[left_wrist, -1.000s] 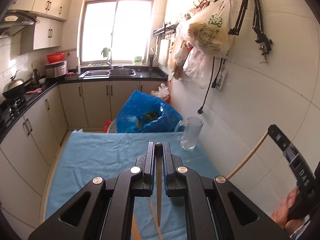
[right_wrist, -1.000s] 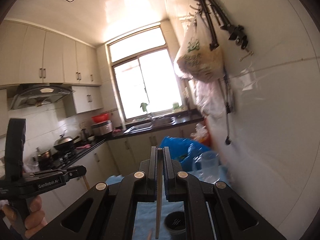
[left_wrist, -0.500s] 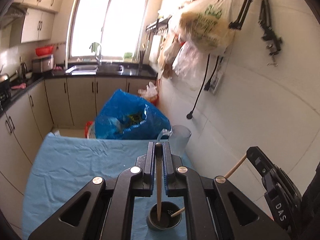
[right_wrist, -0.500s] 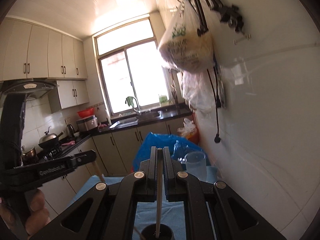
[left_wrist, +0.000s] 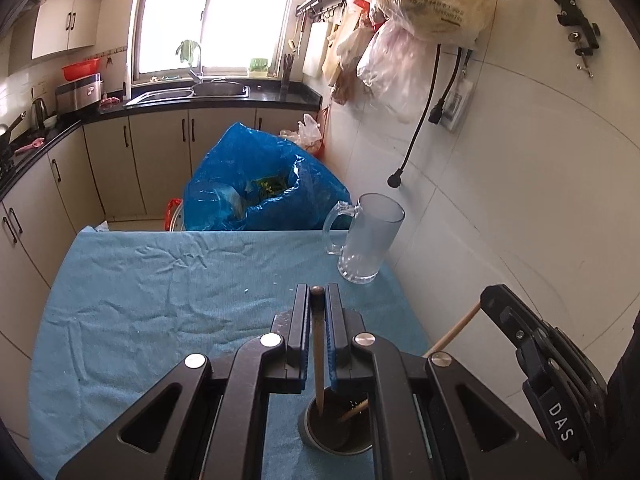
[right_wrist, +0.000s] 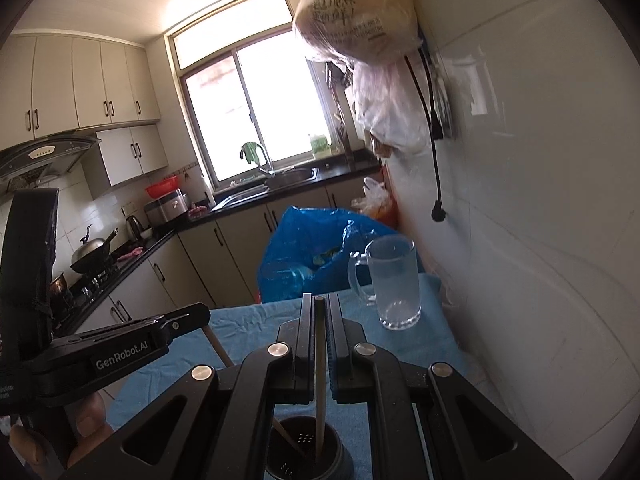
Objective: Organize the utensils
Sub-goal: 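Lower the chopstick into the black holder and open the left tool, then move the open left tool back over the remaining chopsticks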
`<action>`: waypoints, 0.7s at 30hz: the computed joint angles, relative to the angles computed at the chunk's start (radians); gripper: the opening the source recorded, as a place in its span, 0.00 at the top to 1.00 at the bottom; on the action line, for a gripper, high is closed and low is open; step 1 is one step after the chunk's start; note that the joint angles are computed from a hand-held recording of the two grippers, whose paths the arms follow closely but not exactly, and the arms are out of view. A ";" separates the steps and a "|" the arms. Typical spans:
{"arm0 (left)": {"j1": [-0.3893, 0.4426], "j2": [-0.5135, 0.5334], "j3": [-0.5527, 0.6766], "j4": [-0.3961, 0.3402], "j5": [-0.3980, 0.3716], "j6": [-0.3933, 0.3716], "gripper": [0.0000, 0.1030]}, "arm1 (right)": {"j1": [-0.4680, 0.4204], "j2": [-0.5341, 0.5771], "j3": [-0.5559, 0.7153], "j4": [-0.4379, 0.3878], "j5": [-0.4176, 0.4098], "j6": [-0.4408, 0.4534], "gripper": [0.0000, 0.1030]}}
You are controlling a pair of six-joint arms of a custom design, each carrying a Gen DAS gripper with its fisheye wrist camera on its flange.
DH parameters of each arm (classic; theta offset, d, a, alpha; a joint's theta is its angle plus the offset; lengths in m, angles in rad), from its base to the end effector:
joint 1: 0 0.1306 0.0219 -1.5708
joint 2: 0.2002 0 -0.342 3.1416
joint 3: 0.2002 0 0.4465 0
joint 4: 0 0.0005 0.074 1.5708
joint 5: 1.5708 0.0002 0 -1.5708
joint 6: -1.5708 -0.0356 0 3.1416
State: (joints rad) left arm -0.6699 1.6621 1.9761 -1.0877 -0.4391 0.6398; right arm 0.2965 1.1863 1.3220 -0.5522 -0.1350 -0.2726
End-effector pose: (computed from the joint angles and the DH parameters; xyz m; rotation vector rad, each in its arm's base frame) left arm 0.4956 -0.3739 0.5217 -0.1777 2.2548 -0.1790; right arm 0.4783 0.1506 0.4828 -0.1128 2.0150 0.4993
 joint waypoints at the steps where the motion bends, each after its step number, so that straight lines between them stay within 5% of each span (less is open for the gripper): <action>1: 0.002 -0.001 0.000 -0.002 0.003 0.003 0.93 | -0.001 0.003 0.002 -0.004 0.001 -0.001 0.94; 7: 0.000 -0.010 -0.001 -0.010 0.003 0.008 0.92 | -0.002 -0.015 -0.003 -0.006 0.027 0.002 0.93; 10: -0.003 -0.034 -0.015 0.001 0.003 0.008 0.83 | -0.004 -0.042 -0.017 0.004 0.036 0.005 0.93; 21: -0.041 -0.247 -0.217 0.009 -0.085 -0.008 0.78 | 0.006 -0.196 -0.110 0.014 0.003 -0.017 0.88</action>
